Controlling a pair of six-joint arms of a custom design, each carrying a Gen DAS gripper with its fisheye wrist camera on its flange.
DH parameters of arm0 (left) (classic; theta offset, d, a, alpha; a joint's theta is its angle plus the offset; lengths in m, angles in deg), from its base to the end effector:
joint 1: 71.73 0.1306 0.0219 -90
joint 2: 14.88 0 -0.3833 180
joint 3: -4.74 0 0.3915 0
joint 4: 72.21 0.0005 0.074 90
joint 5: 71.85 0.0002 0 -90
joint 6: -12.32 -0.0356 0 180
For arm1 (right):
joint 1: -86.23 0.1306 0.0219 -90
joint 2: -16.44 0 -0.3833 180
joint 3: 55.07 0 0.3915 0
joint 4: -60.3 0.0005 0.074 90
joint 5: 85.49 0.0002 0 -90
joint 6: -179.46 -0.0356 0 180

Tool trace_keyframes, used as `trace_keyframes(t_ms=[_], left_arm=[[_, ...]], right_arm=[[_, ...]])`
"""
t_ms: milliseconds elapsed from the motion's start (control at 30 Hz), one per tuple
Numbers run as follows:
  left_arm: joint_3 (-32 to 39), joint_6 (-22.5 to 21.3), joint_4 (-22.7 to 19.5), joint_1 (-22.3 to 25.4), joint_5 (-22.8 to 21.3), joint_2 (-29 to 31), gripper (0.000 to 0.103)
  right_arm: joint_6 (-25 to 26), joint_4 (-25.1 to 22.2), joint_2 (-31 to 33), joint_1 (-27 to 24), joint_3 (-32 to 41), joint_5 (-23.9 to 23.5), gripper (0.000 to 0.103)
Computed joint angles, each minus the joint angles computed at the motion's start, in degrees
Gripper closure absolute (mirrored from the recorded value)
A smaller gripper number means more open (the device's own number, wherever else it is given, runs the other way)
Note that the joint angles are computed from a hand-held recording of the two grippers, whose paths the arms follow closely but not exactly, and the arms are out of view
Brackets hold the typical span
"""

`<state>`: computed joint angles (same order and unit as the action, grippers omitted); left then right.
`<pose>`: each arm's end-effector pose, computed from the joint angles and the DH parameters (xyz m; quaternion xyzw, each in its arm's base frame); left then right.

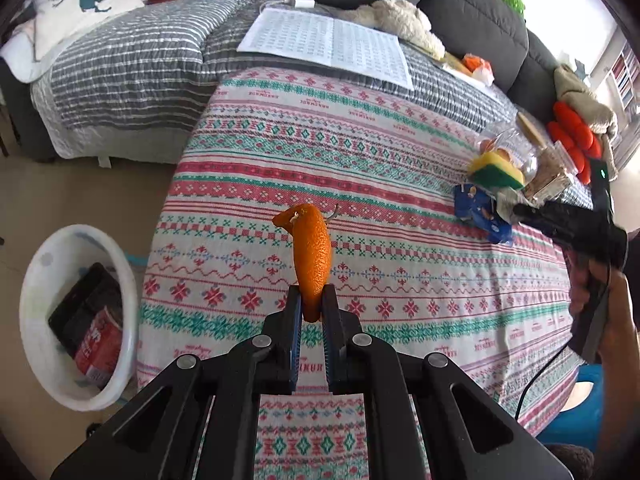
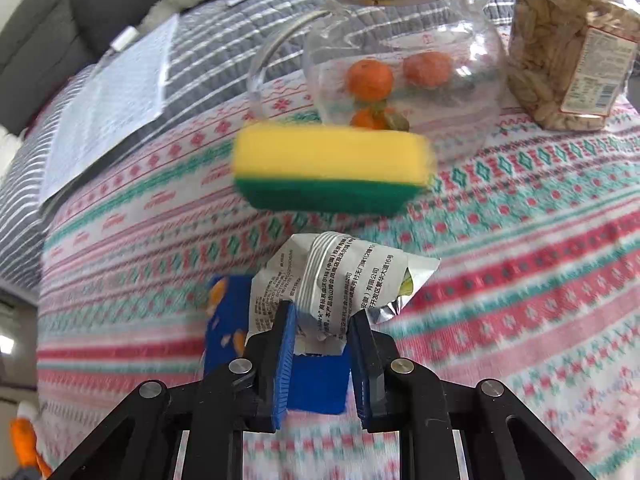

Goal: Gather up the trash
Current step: 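Drop the orange peel into the bin with the left tool while the right tool drops the foil bag in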

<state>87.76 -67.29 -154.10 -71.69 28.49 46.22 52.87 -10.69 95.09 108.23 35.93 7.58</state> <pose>0.2542 -0.0067 0.5178 -0.0642 0.9601 -0.1100 0.2491 0.3586 0.1423 0.4965 0.1294 0.9537 0.1097 0.2482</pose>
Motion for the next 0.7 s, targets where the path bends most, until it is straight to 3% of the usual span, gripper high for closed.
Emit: trace_keyframes(t_ms=[367, 600, 700], left_arm=[[-0.72, -3.06, -4.26, 5.50, 3.41, -5.00, 0.093], [-1.56, -6.02, -7.08, 9.38, 4.63, -7.21, 0.093], [-1.79, -7.80, -8.11, 12.38, 5.72, -7.73, 0.093]], right_arm=[[-2.64, -4.09, -10.30, 8.46, -2.79, 1.06, 0.080], [-7.11, -5.91, -12.62, 17.32, -4.80, 3.04, 0.080], [-9.63, -6.65, -11.72, 19.28, -4.88, 0.71, 0.080]])
